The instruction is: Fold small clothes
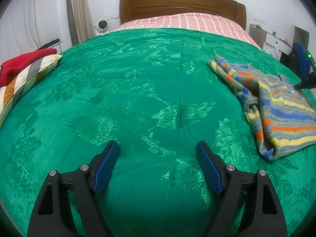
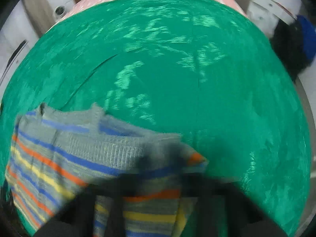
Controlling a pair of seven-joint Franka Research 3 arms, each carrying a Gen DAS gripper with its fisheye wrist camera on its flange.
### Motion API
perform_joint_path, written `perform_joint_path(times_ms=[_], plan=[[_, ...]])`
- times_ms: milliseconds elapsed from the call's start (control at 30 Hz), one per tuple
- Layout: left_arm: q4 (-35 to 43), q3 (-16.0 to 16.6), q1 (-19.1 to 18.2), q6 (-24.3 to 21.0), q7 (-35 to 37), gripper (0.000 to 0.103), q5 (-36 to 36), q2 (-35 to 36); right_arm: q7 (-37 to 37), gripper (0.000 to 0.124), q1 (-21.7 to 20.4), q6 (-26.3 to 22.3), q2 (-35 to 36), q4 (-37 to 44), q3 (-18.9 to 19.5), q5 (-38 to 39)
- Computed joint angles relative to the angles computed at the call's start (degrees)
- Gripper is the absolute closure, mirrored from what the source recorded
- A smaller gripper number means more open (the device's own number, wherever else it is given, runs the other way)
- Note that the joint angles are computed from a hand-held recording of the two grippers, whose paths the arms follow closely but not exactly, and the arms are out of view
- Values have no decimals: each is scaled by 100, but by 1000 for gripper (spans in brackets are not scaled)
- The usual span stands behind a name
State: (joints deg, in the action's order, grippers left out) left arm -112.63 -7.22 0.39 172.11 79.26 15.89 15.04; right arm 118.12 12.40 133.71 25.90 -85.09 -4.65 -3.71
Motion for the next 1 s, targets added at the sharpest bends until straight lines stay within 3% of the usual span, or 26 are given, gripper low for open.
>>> perform_joint_path(times_ms=[33,200,267,300,400,467,567,633,733,800,900,1000], plan=[[-2,2,-3,9,-7,21,5,2,219,120,70,253,-76,-180,-106,-156],[-9,-42,34,55,25,20,-50,20,351,118,112,393,74,-142,-136,-359],[-10,-40,32,59,24,20,-51,21,281,103,27,595,36,-212,-81,-206],[-10,-39,32,59,25,20,-51,21,327,84,40,687,-73,-349,-98,-202],[-8,-39,28,60,24,20,-54,23,602,79,191,1284,-799,-1241,-181,-534],[-7,-33,25,56,22,20,-48,23,-1,79,-44,1701,-1183,-1727,166,30],[-7,-10,6,57,-4,20,-20,22,-1354,78,-328,2114,-1672,-2431,725,1544],[-13,-29,22,67,7,19,-36,22,-1635,72,-233,2147,-1816,-2741,756,1805],[-30,-57,47,96,28,19,-73,19,-671,75,78,1769,-1828,-3015,415,593],[-45,-98,86,131,68,19,-130,23,310,74,152,1906,-2044,-3371,215,-205],[-40,-128,114,157,110,19,-188,42,1076,74,15,2316,-2593,-3979,274,-504],[-43,-115,101,182,106,18,-193,48,1653,72,-200,2562,-3212,-4514,595,-1352]])
